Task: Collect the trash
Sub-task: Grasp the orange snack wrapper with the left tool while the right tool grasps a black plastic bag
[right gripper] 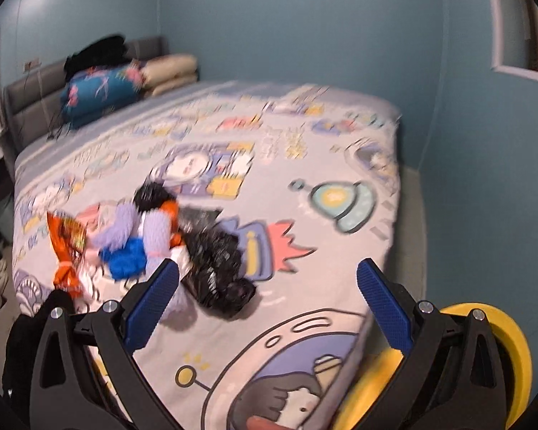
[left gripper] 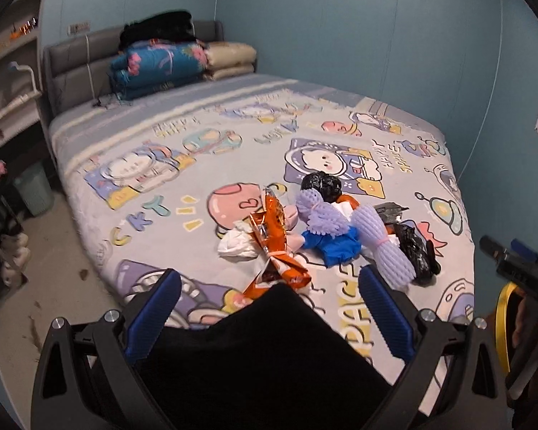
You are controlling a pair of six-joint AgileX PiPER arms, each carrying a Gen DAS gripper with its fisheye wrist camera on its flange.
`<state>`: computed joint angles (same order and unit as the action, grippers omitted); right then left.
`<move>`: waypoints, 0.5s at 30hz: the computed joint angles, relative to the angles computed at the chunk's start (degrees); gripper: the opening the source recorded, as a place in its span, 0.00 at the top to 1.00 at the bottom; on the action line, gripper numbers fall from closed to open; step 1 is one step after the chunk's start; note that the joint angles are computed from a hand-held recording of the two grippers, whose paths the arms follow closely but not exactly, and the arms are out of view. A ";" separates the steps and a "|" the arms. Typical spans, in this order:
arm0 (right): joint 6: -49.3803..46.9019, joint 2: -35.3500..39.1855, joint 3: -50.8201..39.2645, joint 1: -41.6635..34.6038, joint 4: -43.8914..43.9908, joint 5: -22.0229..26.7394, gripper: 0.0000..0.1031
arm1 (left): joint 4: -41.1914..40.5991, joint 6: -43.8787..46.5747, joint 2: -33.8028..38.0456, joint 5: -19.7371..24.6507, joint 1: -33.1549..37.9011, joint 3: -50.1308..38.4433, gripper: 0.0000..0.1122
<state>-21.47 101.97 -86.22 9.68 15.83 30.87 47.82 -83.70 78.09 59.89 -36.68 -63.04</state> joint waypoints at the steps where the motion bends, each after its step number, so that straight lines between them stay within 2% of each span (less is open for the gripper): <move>1: -1.15 2.11 -2.34 -0.10 0.84 1.90 0.08 | -1.28 1.94 0.40 -3.47 3.39 0.26 0.15; 3: -2.69 5.39 -6.53 -0.24 2.79 5.88 0.08 | -2.79 5.11 2.24 -5.82 6.55 -0.86 0.15; 6: 2.00 9.56 -11.71 1.89 -3.52 7.36 0.08 | -5.26 12.97 7.55 -9.49 11.82 -4.30 0.15; 9: 4.58 15.33 -19.75 2.97 -5.38 12.55 0.08 | -10.36 18.62 10.86 -13.88 15.63 -5.95 0.15; 12: 6.81 20.26 -27.17 3.75 -6.51 17.65 0.15 | -13.29 22.61 15.14 -14.41 17.90 -8.35 0.15; 15: 7.68 23.72 -32.22 4.63 -7.43 20.76 0.17 | -14.52 22.34 16.00 -16.84 20.08 -7.37 0.15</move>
<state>-13.79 125.69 -118.43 14.30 8.40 51.63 33.29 -61.35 94.09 43.05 -16.60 -70.42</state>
